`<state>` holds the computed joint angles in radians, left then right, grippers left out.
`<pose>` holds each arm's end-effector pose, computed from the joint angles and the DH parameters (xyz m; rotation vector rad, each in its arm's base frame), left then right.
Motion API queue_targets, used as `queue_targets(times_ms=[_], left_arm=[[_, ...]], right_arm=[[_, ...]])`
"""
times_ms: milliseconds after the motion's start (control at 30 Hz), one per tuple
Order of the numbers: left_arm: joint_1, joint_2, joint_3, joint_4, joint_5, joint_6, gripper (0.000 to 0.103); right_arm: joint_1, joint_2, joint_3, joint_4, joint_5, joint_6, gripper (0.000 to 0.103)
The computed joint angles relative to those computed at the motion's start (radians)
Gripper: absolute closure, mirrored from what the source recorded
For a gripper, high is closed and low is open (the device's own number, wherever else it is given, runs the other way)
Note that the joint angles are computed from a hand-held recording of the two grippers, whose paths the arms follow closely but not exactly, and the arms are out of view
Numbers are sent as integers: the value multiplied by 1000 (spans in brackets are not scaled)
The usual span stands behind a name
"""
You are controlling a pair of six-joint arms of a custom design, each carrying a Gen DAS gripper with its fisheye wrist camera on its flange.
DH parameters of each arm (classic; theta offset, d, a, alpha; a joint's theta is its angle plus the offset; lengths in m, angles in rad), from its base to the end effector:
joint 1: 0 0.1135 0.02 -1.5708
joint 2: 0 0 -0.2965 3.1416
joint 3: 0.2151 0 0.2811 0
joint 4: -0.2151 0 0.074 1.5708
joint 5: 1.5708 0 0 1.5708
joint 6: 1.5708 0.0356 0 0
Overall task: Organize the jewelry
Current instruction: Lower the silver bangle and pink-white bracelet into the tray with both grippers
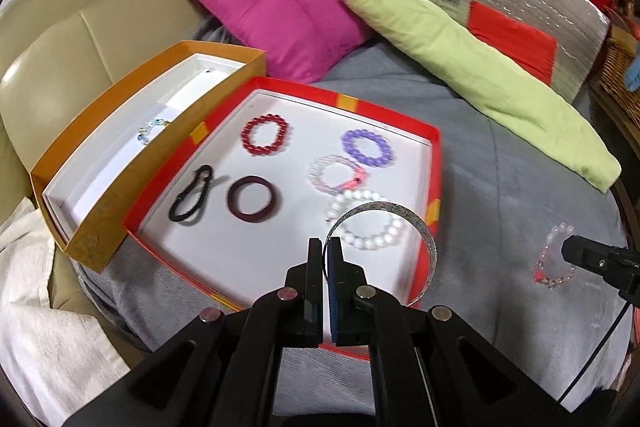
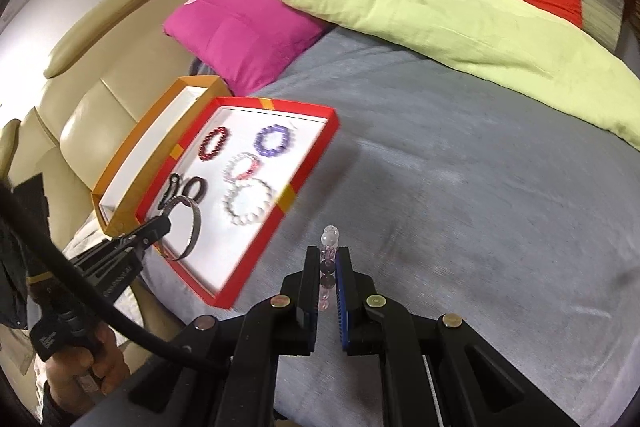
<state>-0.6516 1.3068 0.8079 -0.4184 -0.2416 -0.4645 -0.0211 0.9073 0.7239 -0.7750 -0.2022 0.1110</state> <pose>0.2266 -0.1621 0.2348 0.1290 2.4569 -0.1880 0.1810 0.0033 0.2669 0.0858 2.5239 0.2916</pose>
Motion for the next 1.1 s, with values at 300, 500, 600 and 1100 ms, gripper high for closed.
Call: queue_targets(times_ms=[300, 500, 600, 1100], left_arm=[[116, 46, 5, 30, 57, 54, 101], [173, 89, 21, 47, 88, 83, 101], [205, 117, 33, 56, 108, 99, 101], [271, 222, 103, 76, 147, 144, 101]], right_arm=[[174, 144, 79, 97, 54, 102, 95], [251, 265, 130, 164, 68, 150, 95], [277, 327, 160, 190, 73, 166, 95], [294, 521, 231, 255, 74, 180, 95]])
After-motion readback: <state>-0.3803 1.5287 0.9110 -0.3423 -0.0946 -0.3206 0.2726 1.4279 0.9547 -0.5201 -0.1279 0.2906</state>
